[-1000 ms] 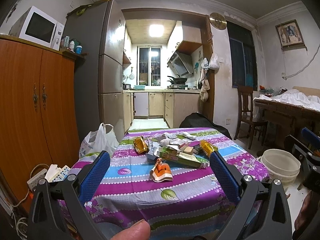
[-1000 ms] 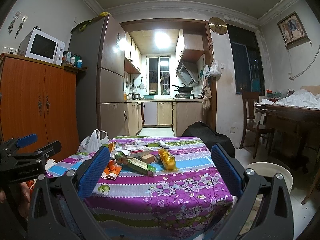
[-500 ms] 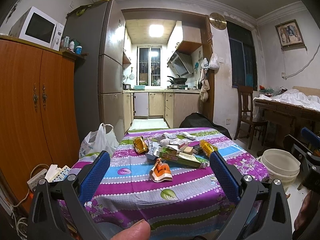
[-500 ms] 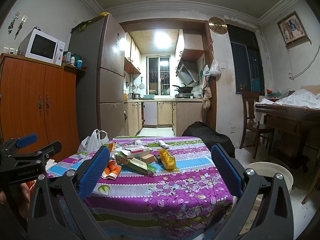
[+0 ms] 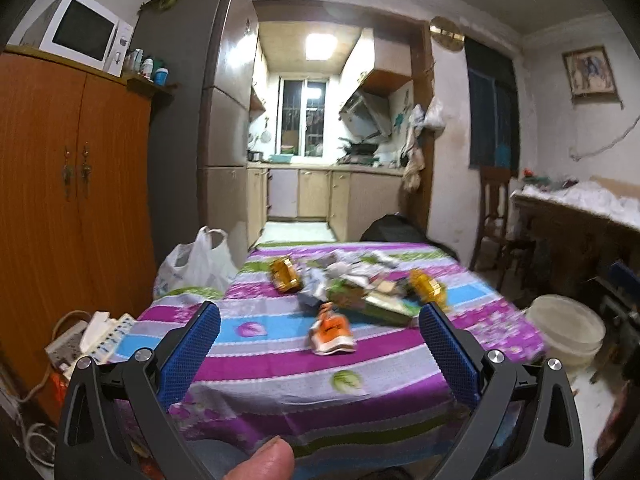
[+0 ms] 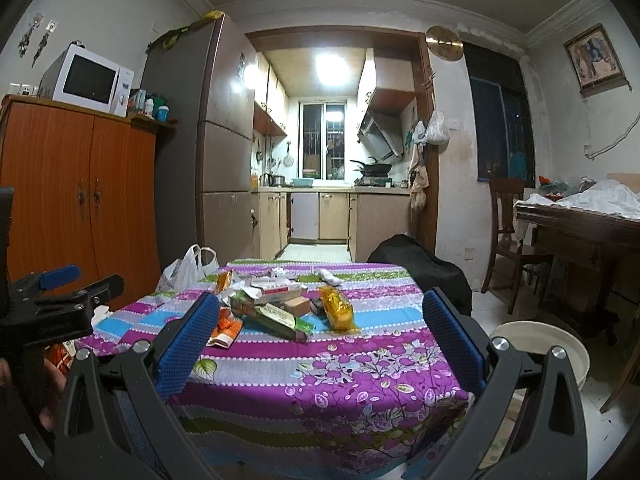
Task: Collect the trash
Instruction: 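Grasp the orange-white tube with the left tool while the right tool grasps the yellow snack bag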
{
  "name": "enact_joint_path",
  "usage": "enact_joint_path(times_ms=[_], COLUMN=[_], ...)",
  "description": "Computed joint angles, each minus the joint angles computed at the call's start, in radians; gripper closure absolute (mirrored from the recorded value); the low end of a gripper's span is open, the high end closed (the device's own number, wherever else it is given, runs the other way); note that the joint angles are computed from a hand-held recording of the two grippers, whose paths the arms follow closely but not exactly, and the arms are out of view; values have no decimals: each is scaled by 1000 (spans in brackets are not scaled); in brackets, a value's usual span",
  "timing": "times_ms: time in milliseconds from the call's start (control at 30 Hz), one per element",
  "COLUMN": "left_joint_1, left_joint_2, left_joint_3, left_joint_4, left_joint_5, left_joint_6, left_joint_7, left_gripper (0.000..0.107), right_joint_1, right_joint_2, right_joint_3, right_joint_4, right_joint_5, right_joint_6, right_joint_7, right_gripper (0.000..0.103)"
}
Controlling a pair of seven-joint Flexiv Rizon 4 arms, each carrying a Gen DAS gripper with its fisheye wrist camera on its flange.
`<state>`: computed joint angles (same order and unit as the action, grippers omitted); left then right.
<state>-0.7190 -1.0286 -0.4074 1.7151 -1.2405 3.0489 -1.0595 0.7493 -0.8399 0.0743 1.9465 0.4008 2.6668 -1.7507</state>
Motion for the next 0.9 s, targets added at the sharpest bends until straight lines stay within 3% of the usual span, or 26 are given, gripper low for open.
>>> enact_joint_path(times_ms=[133, 267, 467, 567, 633, 667, 733, 767, 900], left_joint_1=[82, 135, 283, 337, 284, 286, 286, 273, 277], left_joint_2=[54, 68, 72, 50, 25, 16, 1, -6, -15], left_joint_3=[-20, 21, 63, 74, 136, 154, 173, 198, 218], left_joint_4=[94, 117, 93, 36, -47, -67, -95, -112, -125], left_joint_5=[19, 40, 243, 342, 242, 251, 257, 245, 298], left_joint_6=[-170, -328, -666, -812, -898, -948, -1006, -1036, -1070], left_joint_7=[-26, -50, -124, -152, -73, -83, -98, -97, -144], left_gripper=[8, 8, 15, 26, 40, 44, 61, 63, 88], right_joint_1=[-27, -65, -88, -124, -156, -173, -206, -224, -299], right_joint_2=[-14, -28, -64, -73, -80, -84, -91, -97, -135], right_joint_3=[-4, -9, -27, -17, -6, -1, 6, 11, 45], right_joint_4=[-30, -57, -83, -94, -109, -120, -149, -173, -294], right_joint_5=[-56, -144, -236, -319, -382, -413, -473, -504, -636], right_joint_6=[-76, -187, -296, -358, -396, -415, -460, -490, -602], right_joint_7=[26, 77, 139, 183, 216, 233, 269, 291, 380], right_gripper=[5, 5, 5, 10, 17, 19, 24, 25, 27])
